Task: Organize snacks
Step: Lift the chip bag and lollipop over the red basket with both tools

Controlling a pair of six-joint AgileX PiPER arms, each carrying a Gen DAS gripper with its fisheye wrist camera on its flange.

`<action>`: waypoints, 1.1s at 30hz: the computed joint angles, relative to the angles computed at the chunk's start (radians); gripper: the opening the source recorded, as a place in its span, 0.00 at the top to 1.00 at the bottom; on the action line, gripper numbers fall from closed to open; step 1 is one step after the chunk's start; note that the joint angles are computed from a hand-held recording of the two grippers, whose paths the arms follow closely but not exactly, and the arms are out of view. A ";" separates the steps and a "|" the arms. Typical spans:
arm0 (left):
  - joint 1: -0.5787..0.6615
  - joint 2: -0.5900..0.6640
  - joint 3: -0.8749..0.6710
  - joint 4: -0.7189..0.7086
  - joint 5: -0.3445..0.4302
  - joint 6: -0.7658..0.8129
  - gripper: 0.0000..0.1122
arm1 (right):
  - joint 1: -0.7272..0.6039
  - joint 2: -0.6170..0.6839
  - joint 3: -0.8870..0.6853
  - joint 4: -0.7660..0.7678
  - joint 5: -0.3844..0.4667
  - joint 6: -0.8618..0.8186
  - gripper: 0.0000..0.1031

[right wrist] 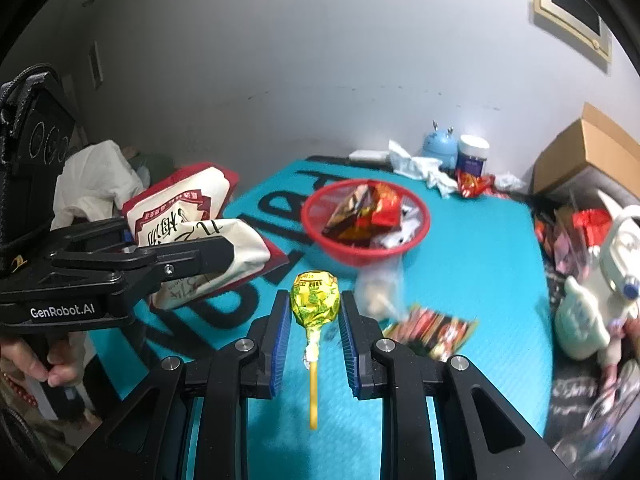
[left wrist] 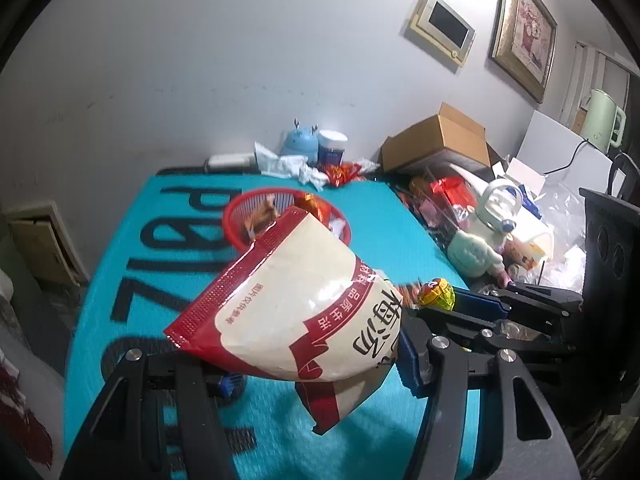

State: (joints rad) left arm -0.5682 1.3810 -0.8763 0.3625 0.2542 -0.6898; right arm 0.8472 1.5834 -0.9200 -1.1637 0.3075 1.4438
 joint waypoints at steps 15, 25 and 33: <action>0.092 0.217 -0.312 -0.102 0.035 0.218 0.47 | -0.197 0.117 -0.270 0.467 -0.038 -0.649 0.77; 0.158 0.423 -0.545 -0.106 0.047 0.262 0.47 | -0.309 0.318 -0.544 0.823 -0.012 -1.077 0.77; 0.201 0.576 -0.669 -0.122 0.059 0.279 0.47 | -0.373 0.512 -0.783 1.056 0.080 -1.342 0.77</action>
State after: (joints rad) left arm -0.3668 1.9575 -1.5456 0.2405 0.3133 -0.4110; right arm 0.4741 2.0957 -1.7031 -0.1078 0.3877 0.1022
